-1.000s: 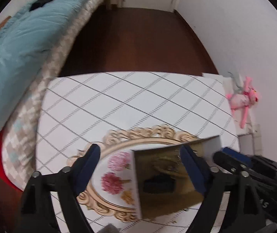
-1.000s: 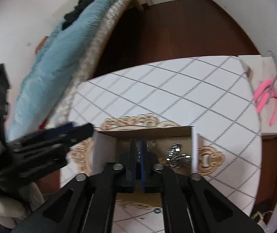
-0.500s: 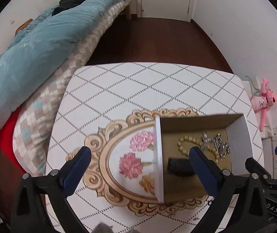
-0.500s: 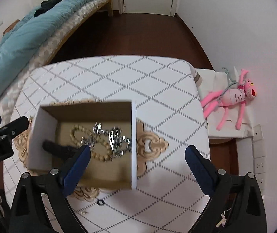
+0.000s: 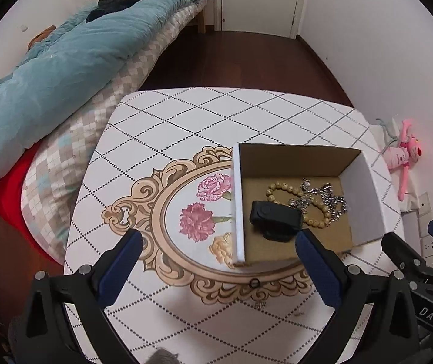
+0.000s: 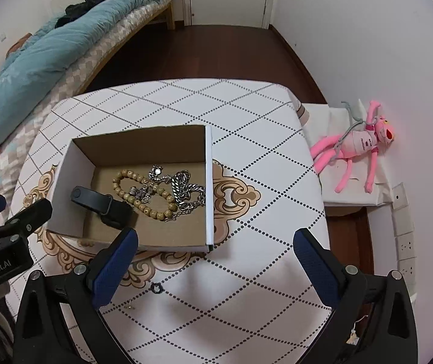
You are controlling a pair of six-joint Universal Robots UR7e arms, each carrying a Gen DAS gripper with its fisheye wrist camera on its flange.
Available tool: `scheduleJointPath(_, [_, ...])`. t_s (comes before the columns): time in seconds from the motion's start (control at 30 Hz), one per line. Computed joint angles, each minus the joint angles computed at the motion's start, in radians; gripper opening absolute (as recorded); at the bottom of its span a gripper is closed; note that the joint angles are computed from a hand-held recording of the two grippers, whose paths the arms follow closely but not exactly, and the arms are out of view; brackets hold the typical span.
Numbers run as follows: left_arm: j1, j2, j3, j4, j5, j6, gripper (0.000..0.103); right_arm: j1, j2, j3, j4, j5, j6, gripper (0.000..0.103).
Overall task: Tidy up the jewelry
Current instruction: 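Lift both tools away from the box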
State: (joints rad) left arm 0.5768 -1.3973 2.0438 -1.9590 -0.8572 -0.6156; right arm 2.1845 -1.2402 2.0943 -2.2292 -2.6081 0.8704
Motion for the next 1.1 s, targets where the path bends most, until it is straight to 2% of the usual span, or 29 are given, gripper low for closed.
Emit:
scheduleJointPath(0.37, [-0.122, -0.130, 0.016, 0.084, 0.015, -0.069, 0.103, 0.144, -0.048, -0.036, 0.186, -0.065, 0.179, 0.103])
scheduleJointPath(0.63, [-0.212, -0.197, -0.008, 0.174, 0.023, -0.120, 0.103, 0.255, -0.080, -0.098, 0.392, -0.101, 0.354, 0.103])
scheduleJointPath(0.83, [-0.253, -0.218, -0.028, 0.230, 0.023, -0.153, 0.103, 0.319, -0.081, -0.158, 0.540, -0.118, 0.467, 0.103])
scheduleJointPath(0.97, [-0.275, -0.228, -0.032, 0.249, 0.016, -0.162, 0.103, 0.341, -0.080, -0.177, 0.581, -0.118, 0.502, 0.103])
scheduleJointPath(1.1, [-0.271, -0.218, -0.036, 0.275, 0.017, -0.189, 0.103, 0.345, -0.083, -0.172, 0.549, -0.107, 0.485, 0.103])
